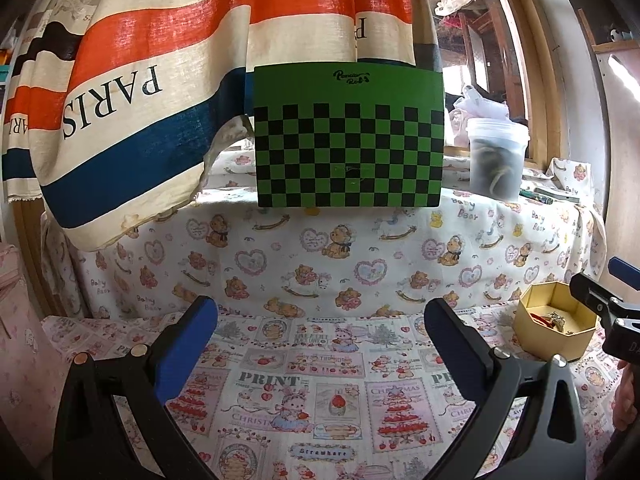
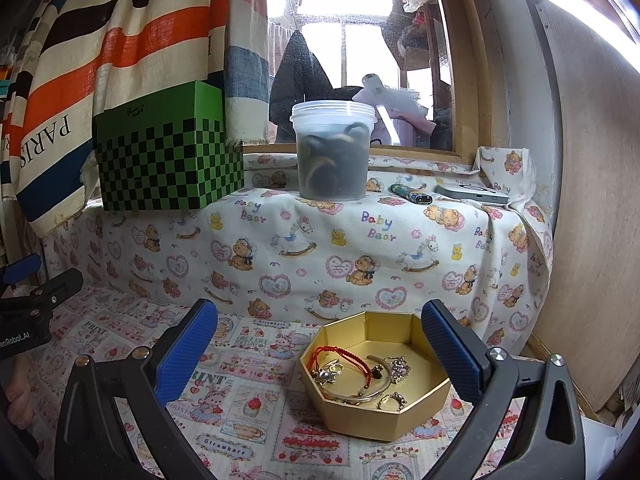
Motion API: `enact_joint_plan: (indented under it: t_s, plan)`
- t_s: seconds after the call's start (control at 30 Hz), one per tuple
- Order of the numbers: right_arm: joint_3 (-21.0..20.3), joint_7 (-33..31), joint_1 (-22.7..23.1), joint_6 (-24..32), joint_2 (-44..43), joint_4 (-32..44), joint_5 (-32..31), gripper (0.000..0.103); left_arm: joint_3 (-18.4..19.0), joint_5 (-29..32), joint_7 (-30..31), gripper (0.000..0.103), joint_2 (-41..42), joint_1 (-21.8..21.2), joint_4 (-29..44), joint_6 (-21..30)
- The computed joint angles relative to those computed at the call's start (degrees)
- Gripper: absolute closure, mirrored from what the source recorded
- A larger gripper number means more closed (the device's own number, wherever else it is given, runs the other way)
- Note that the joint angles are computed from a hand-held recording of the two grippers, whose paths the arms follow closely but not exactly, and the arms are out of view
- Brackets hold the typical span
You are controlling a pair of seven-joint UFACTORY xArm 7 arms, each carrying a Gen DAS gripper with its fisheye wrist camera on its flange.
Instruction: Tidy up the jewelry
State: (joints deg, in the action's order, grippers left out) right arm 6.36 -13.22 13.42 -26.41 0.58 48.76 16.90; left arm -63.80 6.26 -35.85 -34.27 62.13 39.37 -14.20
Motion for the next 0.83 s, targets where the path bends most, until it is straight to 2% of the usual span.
enact_joint_plan:
  t_s: [0.83]
  plan:
    - [0.0,-0.6,0.3,0.0,0.1,0.2,0.7,0.0,-0.1,-0.2,0.2,0.0,0.0,0.1,0.0,-0.1]
